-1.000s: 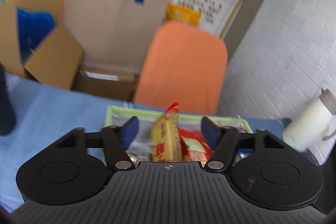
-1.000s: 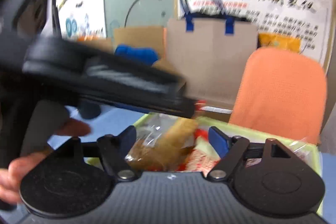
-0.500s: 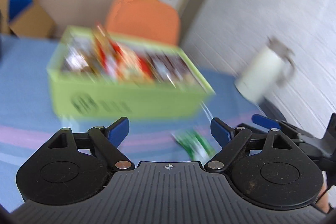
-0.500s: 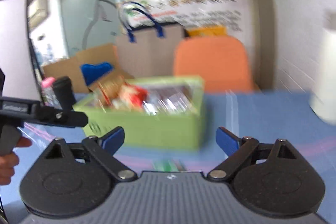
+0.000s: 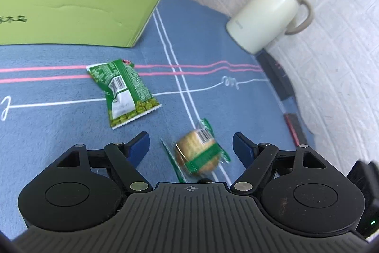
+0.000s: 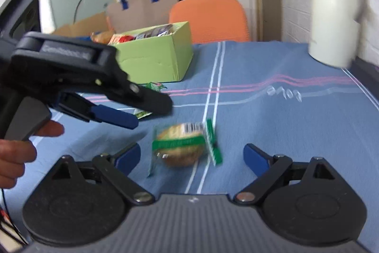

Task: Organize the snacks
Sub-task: 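Grasp the green-banded round cake with the left gripper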

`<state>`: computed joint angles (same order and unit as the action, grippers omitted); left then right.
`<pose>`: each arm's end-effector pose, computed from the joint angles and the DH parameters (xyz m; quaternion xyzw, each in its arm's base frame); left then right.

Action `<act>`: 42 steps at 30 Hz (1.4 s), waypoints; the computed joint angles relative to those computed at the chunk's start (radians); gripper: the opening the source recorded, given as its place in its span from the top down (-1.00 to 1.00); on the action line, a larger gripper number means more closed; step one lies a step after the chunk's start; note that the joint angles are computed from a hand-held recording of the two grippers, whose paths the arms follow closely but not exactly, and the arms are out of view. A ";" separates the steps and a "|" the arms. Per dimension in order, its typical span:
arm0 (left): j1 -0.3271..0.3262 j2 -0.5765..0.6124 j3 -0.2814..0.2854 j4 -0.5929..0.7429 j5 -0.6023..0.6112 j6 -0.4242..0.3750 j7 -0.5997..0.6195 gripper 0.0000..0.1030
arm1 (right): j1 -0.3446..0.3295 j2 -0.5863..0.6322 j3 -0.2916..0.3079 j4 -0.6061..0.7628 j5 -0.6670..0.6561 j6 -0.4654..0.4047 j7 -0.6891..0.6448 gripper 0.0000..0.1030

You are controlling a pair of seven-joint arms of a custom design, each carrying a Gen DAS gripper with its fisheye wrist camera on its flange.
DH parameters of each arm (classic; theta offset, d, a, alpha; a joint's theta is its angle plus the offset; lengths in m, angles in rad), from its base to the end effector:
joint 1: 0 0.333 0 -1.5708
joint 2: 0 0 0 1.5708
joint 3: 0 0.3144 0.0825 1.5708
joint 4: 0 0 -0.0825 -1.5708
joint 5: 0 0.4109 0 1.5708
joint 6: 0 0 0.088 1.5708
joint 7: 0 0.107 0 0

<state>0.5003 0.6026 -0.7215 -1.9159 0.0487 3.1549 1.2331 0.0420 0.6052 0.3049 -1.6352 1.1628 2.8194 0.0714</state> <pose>0.6882 -0.0994 0.3161 -0.7402 0.5360 -0.4027 0.0508 0.7144 0.1753 0.2981 -0.8151 0.3770 -0.1340 0.4190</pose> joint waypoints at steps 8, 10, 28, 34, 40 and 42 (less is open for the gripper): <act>0.032 0.113 -0.063 0.102 -0.032 -0.035 0.096 0.02 | -0.031 -0.031 0.085 -0.069 0.098 0.156 -0.196 -0.80; 0.007 0.102 -0.033 0.113 -0.031 -0.043 0.095 0.02 | -0.064 -0.061 0.129 -0.105 0.239 0.206 -0.329 -0.80; -0.004 0.101 -0.038 0.150 -0.097 -0.169 0.349 -0.09 | 0.084 -0.048 -0.023 -0.086 -0.020 0.050 -0.059 -0.81; 0.159 -0.020 -0.141 -0.076 -0.224 -0.051 0.374 -0.12 | 0.061 -0.090 0.024 -0.129 -0.020 -0.019 -0.117 -0.81; 0.411 -0.132 -0.307 -0.357 -0.227 0.112 0.286 -0.17 | 0.113 -0.150 0.031 -0.222 0.051 -0.053 -0.251 -0.81; 0.510 -0.135 -0.379 -0.410 -0.206 0.141 0.255 -0.17 | 0.126 -0.163 0.031 -0.241 0.101 -0.050 -0.286 -0.79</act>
<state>1.0108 0.4676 -1.1009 -2.3258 -0.1573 3.2956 1.4880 0.1675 0.4418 0.3363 -1.8762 1.2643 2.7695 -0.2144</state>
